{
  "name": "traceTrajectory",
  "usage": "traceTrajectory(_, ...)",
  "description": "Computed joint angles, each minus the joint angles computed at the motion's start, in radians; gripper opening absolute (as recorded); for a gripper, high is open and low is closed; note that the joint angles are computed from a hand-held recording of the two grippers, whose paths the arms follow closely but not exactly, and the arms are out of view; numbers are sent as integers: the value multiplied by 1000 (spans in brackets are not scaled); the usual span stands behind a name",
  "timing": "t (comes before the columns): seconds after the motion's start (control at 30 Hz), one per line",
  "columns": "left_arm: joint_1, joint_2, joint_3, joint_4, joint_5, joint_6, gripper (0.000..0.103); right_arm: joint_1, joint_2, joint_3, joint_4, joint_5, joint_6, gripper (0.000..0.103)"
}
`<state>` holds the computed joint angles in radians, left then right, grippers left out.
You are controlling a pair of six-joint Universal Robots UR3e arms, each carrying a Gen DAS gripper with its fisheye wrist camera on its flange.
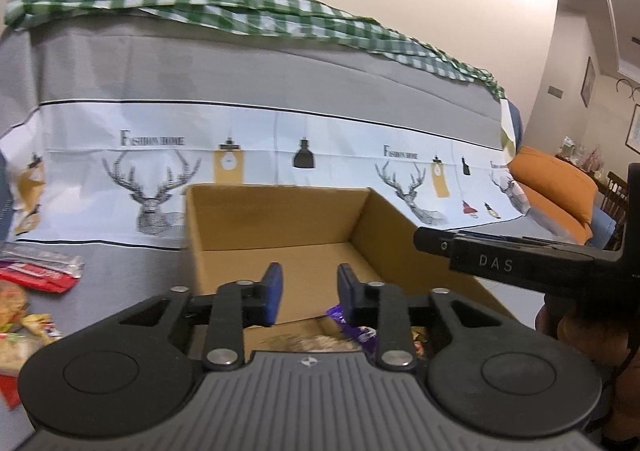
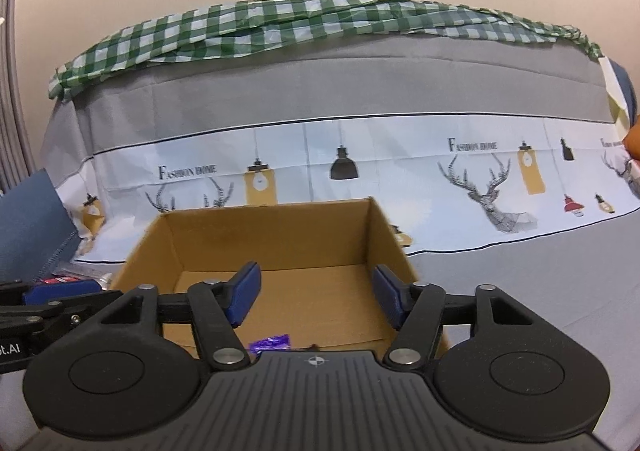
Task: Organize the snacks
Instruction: 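Open both tools to drop the snacks into the box, then withdraw, then grasp the green-labelled pastry bag with the left tool while right tool approaches yellow wafer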
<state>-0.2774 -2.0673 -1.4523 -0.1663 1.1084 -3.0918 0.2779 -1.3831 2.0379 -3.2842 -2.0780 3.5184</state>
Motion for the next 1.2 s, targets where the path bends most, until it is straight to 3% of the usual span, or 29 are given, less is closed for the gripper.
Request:
traceTrajectory(0.17,95,115,-122,-49,-76,101,14,38,41,-52,-24,53,50,24)
traceTrajectory(0.3,174,179,-145,-152,-120,194,14,73,83,-108,-51,108,67,23)
traceTrajectory(0.43,266,170,-37,-353,-176,285,15,122,152,-197,-62,133,47,23)
traceTrajectory(0.53,332,143,-51,-283,-173,178,16,151,210,-269,-71,167,39,23)
traceTrajectory(0.6,369,125,-38,-361,-147,115,16,174,256,-324,-82,190,20,23)
traceTrajectory(0.63,362,113,6,-423,-64,77,19,185,277,-350,-83,203,9,23)
traceTrajectory(0.67,361,102,27,-435,-1,31,36,196,298,-378,-81,216,-3,23)
traceTrajectory(0.7,367,85,58,-466,44,-22,42,212,326,-418,-75,224,-20,23)
traceTrajectory(0.73,386,61,96,-520,47,-78,48,227,351,-454,-73,229,-42,23)
traceTrajectory(0.8,420,14,163,-625,29,-165,49,252,397,-523,-63,244,-84,23)
traceTrajectory(0.9,439,-41,245,-714,37,-260,49,273,470,-644,9,280,-109,23)
traceTrajectory(1.07,439,-93,318,-737,63,-350,66,290,592,-866,223,290,-95,23)
traceTrajectory(1.2,422,-138,376,-747,101,-391,72,301,699,-1063,377,281,-97,26)
